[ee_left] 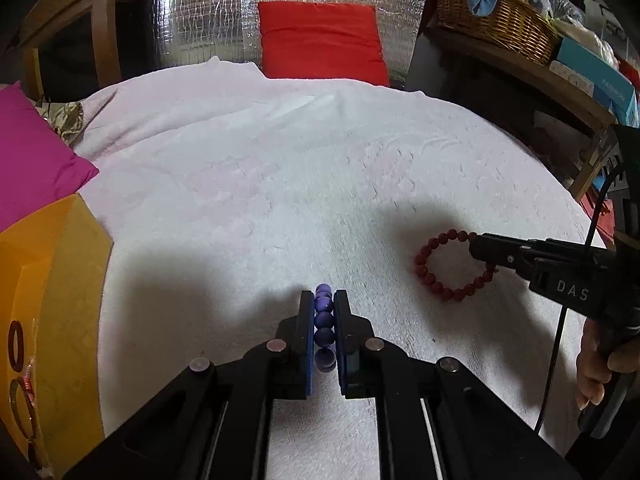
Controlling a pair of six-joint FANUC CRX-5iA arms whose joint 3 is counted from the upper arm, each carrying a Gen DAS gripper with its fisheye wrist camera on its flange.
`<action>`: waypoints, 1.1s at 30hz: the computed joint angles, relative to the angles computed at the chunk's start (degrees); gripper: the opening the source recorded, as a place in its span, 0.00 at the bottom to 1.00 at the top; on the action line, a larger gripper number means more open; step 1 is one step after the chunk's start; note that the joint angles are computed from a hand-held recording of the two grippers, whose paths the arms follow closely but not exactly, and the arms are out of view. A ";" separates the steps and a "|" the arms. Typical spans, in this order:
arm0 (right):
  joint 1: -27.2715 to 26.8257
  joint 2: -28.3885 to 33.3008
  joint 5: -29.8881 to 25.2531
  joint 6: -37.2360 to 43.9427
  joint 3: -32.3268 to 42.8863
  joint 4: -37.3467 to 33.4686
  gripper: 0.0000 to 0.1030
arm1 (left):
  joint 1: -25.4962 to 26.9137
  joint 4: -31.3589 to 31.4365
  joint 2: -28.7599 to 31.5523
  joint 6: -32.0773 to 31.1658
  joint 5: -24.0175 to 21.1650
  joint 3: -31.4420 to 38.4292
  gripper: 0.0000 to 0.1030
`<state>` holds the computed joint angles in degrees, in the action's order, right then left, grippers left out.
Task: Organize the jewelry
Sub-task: 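Carry both bracelets toward the orange box with both tools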
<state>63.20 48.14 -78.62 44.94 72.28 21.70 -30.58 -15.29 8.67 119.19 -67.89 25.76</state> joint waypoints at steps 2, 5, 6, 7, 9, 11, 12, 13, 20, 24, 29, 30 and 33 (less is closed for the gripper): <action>0.11 -1.15 1.61 -0.95 -1.95 0.59 0.10 | -0.46 -1.12 -0.27 0.33 -0.23 0.32 0.09; 0.18 -4.13 5.50 -2.40 -7.05 1.33 0.10 | -1.28 -3.00 -0.52 0.97 -1.02 1.21 0.09; 0.23 -4.82 6.51 -2.77 -8.21 1.62 0.10 | -1.52 -3.45 -0.56 1.23 -1.38 1.54 0.09; 0.28 -5.37 7.39 -3.00 -9.06 1.82 0.10 | -1.87 -4.08 -0.84 1.74 -1.48 1.72 0.09; 0.53 -5.68 8.32 -3.22 -9.54 2.43 0.10 | -2.22 -4.71 -1.30 2.24 -1.36 1.73 0.09; 0.74 -6.18 9.64 -3.20 -10.28 2.67 0.10 | -2.99 -6.12 -1.45 3.19 -2.07 2.36 0.09; 0.86 -6.90 10.63 -3.47 -11.54 2.98 0.10 | -3.19 -6.45 -1.54 3.52 -2.22 2.51 0.09; 1.08 -7.75 11.78 -3.90 -13.06 3.47 0.10 | -3.40 -6.83 -1.66 3.81 -2.43 2.63 0.09; 1.74 -7.88 14.00 -4.07 -13.13 4.07 0.10 | -4.40 -9.15 -2.65 5.25 -3.70 2.55 0.09; 2.01 -7.22 14.32 -3.80 -11.84 3.67 0.10 | -4.39 -9.90 -3.16 6.02 -4.35 2.29 0.09; 2.49 -5.39 13.71 -2.68 -8.44 3.07 0.10 | -4.69 -11.17 -3.81 7.13 -5.09 2.06 0.09; 2.60 -4.80 13.43 -2.33 -7.34 2.87 0.10 | -4.82 -11.52 -3.93 7.33 -5.22 2.01 0.09; 3.06 -3.42 12.86 -1.36 -4.80 2.79 0.10 | -5.09 -12.49 -4.46 8.07 -5.60 1.62 0.09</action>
<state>66.26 44.72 -65.76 43.58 67.48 24.49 -35.67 -27.78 4.21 127.26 -73.49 27.38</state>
